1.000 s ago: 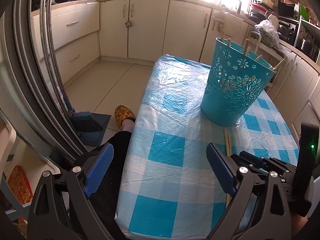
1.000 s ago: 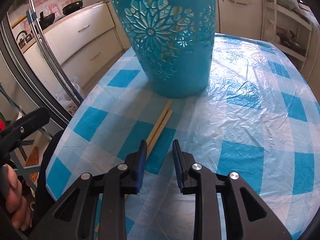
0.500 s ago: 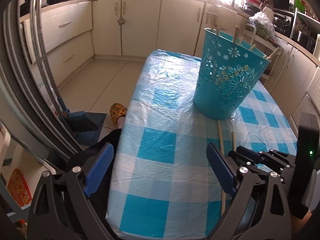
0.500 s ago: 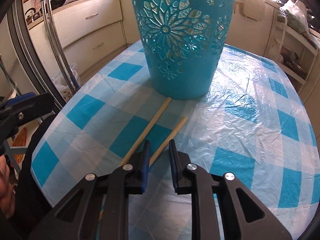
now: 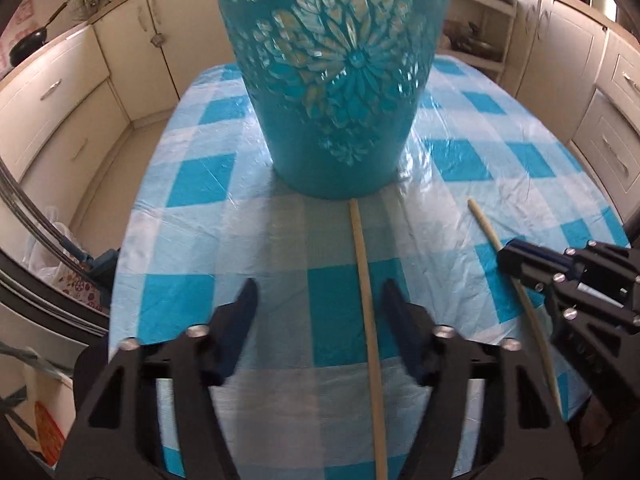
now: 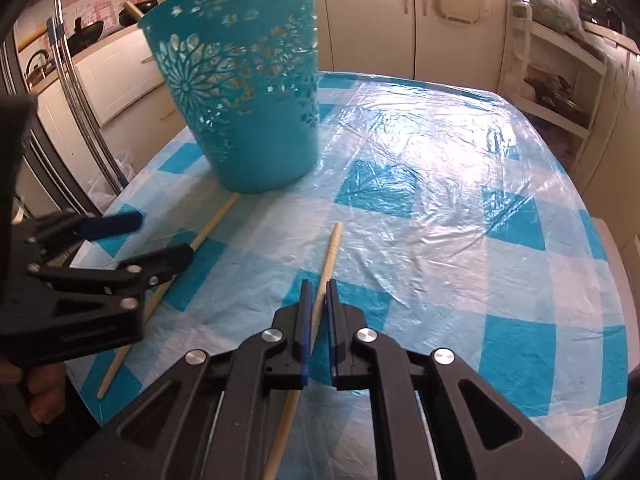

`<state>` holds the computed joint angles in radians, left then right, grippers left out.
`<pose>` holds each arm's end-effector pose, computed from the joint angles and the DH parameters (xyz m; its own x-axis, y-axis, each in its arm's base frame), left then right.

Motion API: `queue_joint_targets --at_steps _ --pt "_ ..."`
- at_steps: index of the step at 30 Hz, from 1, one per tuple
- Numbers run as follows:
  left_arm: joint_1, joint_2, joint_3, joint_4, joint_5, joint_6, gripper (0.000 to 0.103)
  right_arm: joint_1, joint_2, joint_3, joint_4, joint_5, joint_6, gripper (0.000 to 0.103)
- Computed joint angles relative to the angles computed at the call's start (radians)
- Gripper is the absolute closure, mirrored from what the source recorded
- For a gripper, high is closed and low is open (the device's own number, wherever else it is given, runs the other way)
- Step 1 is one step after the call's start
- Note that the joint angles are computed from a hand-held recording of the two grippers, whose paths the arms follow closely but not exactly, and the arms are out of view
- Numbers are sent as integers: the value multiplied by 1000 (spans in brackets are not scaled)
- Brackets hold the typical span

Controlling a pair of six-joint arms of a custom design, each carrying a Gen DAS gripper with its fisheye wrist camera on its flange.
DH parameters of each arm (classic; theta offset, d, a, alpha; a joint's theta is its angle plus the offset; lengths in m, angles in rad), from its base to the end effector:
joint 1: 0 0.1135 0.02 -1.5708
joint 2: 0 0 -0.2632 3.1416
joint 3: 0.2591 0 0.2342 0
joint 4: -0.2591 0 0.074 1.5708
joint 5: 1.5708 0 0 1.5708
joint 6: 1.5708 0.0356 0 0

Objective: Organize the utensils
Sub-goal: 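Close the left tool on a chopstick beside the basket while the right tool hovers nearby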

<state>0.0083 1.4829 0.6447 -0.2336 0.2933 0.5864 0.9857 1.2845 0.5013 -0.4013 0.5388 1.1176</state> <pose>0.2447 -0.0083 0.1526 -0.6592 0.5243 -0.5391 0.5945 0.8023 0.0534 0.1190 0.1465 0.1519 -0.7713 0.2330 -0.5923 0.1934 0.9724 0.1306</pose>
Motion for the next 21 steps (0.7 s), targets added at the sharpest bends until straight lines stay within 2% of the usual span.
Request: queue_joint_targets --at_steps 2,4,5,8,12,15,16,17,19,21 --pt "13 -13 -17 9 18 10 73 13 -5 -8 9 8 9 95" --pt "29 -24 -24 -2 29 21 87 19 -12 -13 24 2 5 95" --pt "41 -26 -24 -10 34 24 91 23 -5 -9 36 -4 -6 95" --pt "103 -33 -20 -59 78 54 97 44 19 7 50 -7 -23 95" --pt "190 -30 5 -150 138 136 97 35 1 -7 67 -23 -21 95" --pt "198 -3 43 -179 127 124 94 -2 -6 -13 79 -40 -32 95" --pt "193 3 53 -181 119 110 87 -14 -11 -17 82 -46 -41 95" --pt "182 2 56 -173 107 96 74 -26 -9 -15 87 -51 -51 94" --pt "159 -10 48 -136 87 75 60 -42 0 -7 92 -57 -72 93" --pt "129 -20 38 -108 67 60 59 -65 8 -5 105 -76 -99 93"
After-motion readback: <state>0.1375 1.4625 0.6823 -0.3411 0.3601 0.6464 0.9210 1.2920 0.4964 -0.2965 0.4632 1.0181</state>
